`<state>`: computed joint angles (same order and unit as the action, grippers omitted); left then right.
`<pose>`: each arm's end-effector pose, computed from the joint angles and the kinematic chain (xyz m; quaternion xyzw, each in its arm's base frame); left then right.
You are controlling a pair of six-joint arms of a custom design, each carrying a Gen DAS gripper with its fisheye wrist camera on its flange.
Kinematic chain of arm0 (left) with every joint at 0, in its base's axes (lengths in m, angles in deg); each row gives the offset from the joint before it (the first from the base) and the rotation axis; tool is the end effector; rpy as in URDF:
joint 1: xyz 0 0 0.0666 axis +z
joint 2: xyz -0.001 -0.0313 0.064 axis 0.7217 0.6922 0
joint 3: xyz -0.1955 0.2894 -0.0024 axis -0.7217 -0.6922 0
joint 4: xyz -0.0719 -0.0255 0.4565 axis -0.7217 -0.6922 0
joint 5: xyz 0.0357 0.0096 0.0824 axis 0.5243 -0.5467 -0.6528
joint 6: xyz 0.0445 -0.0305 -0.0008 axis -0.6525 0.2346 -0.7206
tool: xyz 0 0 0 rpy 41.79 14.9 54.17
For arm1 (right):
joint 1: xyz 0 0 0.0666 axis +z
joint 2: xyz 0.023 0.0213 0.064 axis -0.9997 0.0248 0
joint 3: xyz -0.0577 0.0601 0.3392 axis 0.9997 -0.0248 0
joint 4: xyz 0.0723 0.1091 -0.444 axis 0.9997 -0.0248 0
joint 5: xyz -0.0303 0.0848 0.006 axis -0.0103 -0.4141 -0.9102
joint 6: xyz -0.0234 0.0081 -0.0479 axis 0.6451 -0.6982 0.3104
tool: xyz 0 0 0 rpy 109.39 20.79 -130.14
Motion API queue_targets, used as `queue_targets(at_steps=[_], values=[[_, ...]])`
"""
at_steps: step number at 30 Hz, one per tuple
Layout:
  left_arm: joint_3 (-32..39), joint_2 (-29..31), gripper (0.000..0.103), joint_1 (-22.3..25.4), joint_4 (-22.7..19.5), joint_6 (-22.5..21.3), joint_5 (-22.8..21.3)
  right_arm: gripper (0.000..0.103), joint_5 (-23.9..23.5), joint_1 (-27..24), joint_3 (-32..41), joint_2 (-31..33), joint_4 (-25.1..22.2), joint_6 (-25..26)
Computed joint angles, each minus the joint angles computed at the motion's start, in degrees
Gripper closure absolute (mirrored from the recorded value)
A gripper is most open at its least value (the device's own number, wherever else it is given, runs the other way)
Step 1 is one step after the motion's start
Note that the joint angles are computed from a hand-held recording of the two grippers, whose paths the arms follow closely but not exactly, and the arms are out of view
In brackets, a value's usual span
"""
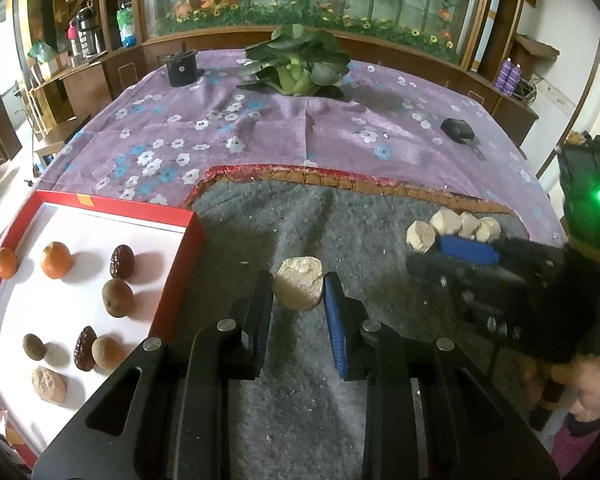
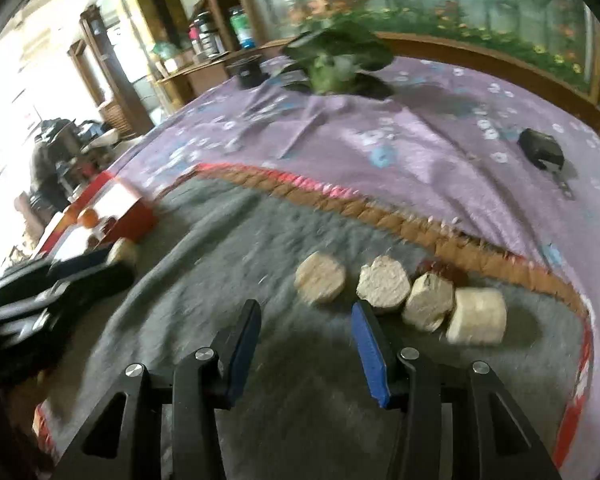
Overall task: Organize fruits
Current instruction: 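Grasp a cream piece with the left tool while the right tool grasps another, then carry both cream pieces into the white tray and open both tools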
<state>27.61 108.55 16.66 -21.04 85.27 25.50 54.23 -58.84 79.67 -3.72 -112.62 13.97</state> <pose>0.5553 -0.3203 0.4734 0.2823 0.9026 -0.1347 0.2956 0.5046 0.2787 0.4441 0.0971 0.9400 0.0830 0.3163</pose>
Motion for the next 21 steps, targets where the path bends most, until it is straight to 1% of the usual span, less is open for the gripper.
queue_targets(at_steps=[1, 3, 4, 5, 6, 7, 8, 9, 10, 12, 14, 17, 21], values=[[0.13, 0.13, 0.078, -0.06, -0.12, -0.01, -0.01, 0.057, 0.17, -0.08, 0.15, 0.11, 0.51, 0.15], [0.20, 0.23, 0.079, -0.15, -0.27, 0.04, 0.02, 0.057, 2.06, 0.16, 1.21, 0.91, 0.49, 0.95], [0.19, 0.25, 0.079, -0.21, -0.37, 0.16, 0.04, 0.057, 2.06, 0.16, 1.21, 0.91, 0.49, 0.95], [0.12, 0.20, 0.078, -0.23, -0.44, 0.28, 0.09, 0.058, 3.13, 0.61, 2.88, 2.45, -1.53, 1.21], [0.15, 0.21, 0.078, -0.22, -0.48, 0.33, 0.15, 0.062, 3.13, 0.61, 2.88, 2.45, -1.53, 1.21], [-0.08, -0.02, 0.078, -0.21, -0.37, 0.37, 0.11, 0.071, 5.04, 1.19, 3.60, 3.20, -3.00, 1.40], [-0.33, -0.25, 0.078, -0.25, -0.23, 0.36, -0.18, 0.074, 7.07, 1.63, 3.63, 3.33, -3.47, 1.73], [-0.58, -0.45, 0.078, -0.28, -0.12, 0.35, -0.41, 0.079, 8.19, 1.86, 3.53, 3.21, -3.95, 1.59], [-0.95, -0.82, 0.078, -0.26, -0.13, 0.43, -0.74, 0.079, 8.06, 1.68, 3.09, 2.75, -3.75, 1.08], [-1.32, -1.27, 0.078, -0.13, -0.12, 0.60, -0.79, 0.079, 6.17, 1.39, 1.61, 1.02, -2.95, -0.41], [-2.31, -2.32, 0.078, 0.04, 0.47, 0.84, -1.15, 0.079, 7.70, 2.39, 1.05, -0.27, -3.25, -0.59], [-3.66, -3.90, 0.078, 0.31, 1.16, 1.07, -1.51, 0.079, 8.70, 4.04, 0.14, -2.04, -2.51, -1.32], [-5.86, -6.44, 0.078, 0.96, 2.23, 0.96, -2.15, 0.079, 10.31, 6.60, 1.30, -2.11, -2.51, -1.42]])
